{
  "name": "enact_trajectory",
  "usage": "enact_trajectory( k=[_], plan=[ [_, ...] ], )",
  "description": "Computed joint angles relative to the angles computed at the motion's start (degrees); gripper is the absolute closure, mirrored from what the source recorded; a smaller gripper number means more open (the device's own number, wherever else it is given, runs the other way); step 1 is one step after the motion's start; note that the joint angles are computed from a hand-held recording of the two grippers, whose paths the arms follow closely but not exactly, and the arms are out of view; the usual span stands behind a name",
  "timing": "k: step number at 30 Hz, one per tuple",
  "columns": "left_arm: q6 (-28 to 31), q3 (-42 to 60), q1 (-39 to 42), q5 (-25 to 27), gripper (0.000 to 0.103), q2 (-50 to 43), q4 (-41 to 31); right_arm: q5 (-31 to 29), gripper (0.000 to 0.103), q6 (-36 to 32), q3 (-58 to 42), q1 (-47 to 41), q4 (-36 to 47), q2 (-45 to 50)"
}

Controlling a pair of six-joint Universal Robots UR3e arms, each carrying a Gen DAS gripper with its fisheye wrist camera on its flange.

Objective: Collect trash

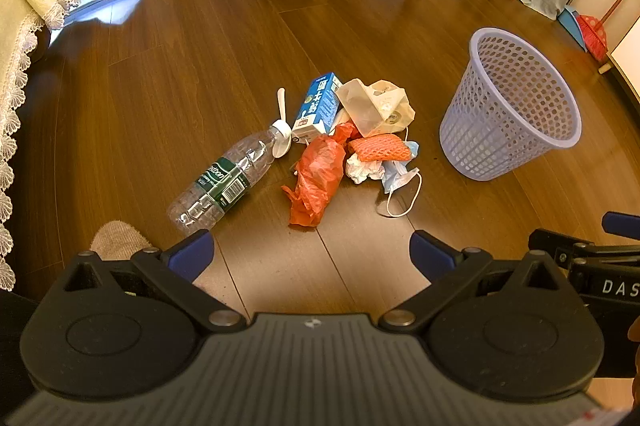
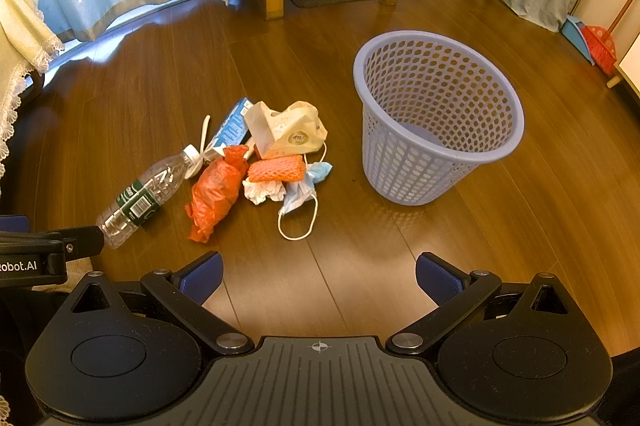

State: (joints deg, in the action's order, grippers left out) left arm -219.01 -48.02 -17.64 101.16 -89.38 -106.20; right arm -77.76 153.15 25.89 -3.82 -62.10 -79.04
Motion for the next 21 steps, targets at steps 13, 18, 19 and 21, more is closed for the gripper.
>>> enact_trajectory(
  k=[13,18,19,21],
  plan=[
    [0.0,0.0,0.0,0.0,0.001,0.0,0.0,0.0,0.002,0.0,-0.1,0.0,0.1,0.1],
    [0.0,-0.5,0.2,-0.3,0.001,0.3,0.3,0.0,0.002,0.0,-0.1,0.0,0.1,0.1],
    [0.0,-0.5,0.2,-0.3,0.001,0.3,0.3,0.0,0.002,0.0,-0.1,0.0,0.1,0.1],
    [-0.1,-0.4,0.2,-0.4,0.001,0.2,0.1,0.0,0.002,0.0,-0.1,0.0,0.1,0.1]
  ],
)
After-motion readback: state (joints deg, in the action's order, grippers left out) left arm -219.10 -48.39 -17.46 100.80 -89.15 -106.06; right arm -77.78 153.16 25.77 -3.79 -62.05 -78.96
